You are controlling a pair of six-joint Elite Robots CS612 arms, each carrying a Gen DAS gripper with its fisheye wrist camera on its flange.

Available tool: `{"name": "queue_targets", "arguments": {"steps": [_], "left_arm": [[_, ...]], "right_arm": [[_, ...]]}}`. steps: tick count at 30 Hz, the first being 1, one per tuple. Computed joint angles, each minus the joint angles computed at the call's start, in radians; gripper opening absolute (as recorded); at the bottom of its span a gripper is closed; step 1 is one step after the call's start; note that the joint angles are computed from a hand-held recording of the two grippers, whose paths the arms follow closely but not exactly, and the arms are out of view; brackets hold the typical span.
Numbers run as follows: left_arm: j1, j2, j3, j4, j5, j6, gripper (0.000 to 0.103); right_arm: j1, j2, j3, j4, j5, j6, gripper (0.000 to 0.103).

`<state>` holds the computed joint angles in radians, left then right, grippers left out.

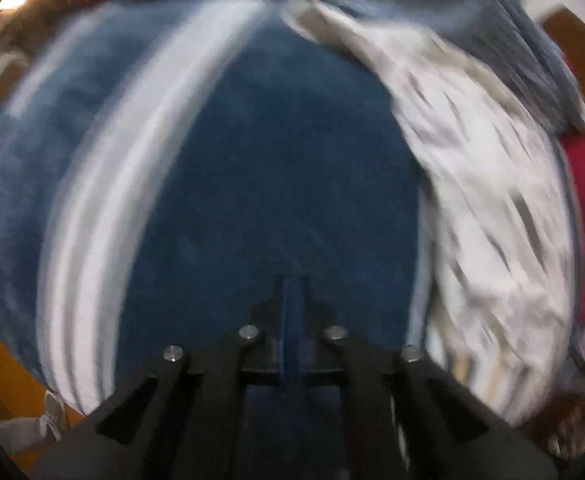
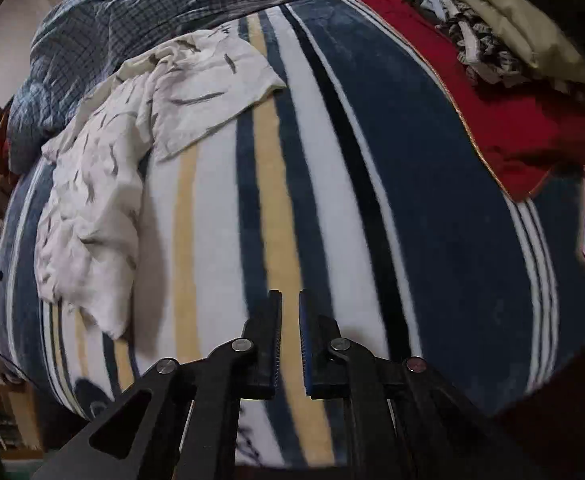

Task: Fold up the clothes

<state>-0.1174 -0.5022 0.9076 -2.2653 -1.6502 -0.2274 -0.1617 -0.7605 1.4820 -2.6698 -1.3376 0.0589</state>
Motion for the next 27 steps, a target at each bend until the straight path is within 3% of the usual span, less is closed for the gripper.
{"name": "queue_targets", "arguments": {"steps": [1,2,3,4,7,9,10,12,13,14,16,19,23,27], "left_arm": [[-0.017,-0.003,0.017,-0.002,0.0,0.037,0.065],[-0.036,-0.006,0.039,-0.024,0.011,0.067,0.08],[-0.059,-0.006,0.062,-0.06,0.04,0.087,0.08],[-0.074,0.004,0.061,-0.072,0.033,0.094,0.08],[-0.097,0.042,0.027,-0.067,-0.004,0.063,0.08],[-0.119,0.071,-0.011,-0.038,0.059,0.06,0.086],[-0.131,0.083,-0.024,-0.035,0.11,0.045,0.096],[-0.142,0.101,-0.054,-0.019,0.146,-0.009,0.1],[-0.143,0.103,-0.054,-0.049,0.146,-0.043,0.088],[-0.14,0.098,-0.033,-0.119,0.142,-0.079,0.05],[-0.13,0.089,-0.002,-0.238,0.129,-0.148,0.004],[-0.11,0.091,-0.01,-0.25,0.101,-0.2,0.002],[-0.065,0.041,0.041,-0.296,0.013,-0.252,0.001],[-0.017,-0.031,0.117,-0.374,0.084,-0.242,0.002]], "right_arm": [[0.008,-0.002,0.0,-0.007,0.018,-0.016,0.034],[0.018,0.006,-0.008,-0.023,0.058,-0.03,0.046],[0.031,0.018,-0.02,-0.047,0.108,-0.041,0.069],[0.047,0.03,-0.036,-0.05,0.133,-0.055,0.078],[0.096,0.063,-0.086,-0.011,0.135,-0.096,0.078],[0.12,0.081,-0.104,-0.012,0.088,-0.07,0.078],[0.125,0.088,-0.109,-0.02,0.082,-0.055,0.078],[0.124,0.089,-0.094,-0.04,0.092,-0.028,0.078],[0.122,0.087,-0.083,-0.051,0.098,-0.014,0.078],[0.118,0.083,-0.071,-0.046,0.107,0.002,0.078],[0.104,0.072,-0.049,-0.023,0.133,0.041,0.078],[0.088,0.066,-0.023,-0.072,0.175,0.102,0.078],[0.087,0.066,-0.027,-0.096,0.151,0.109,0.078],[0.084,0.065,-0.036,-0.103,0.151,0.099,0.078]]}}
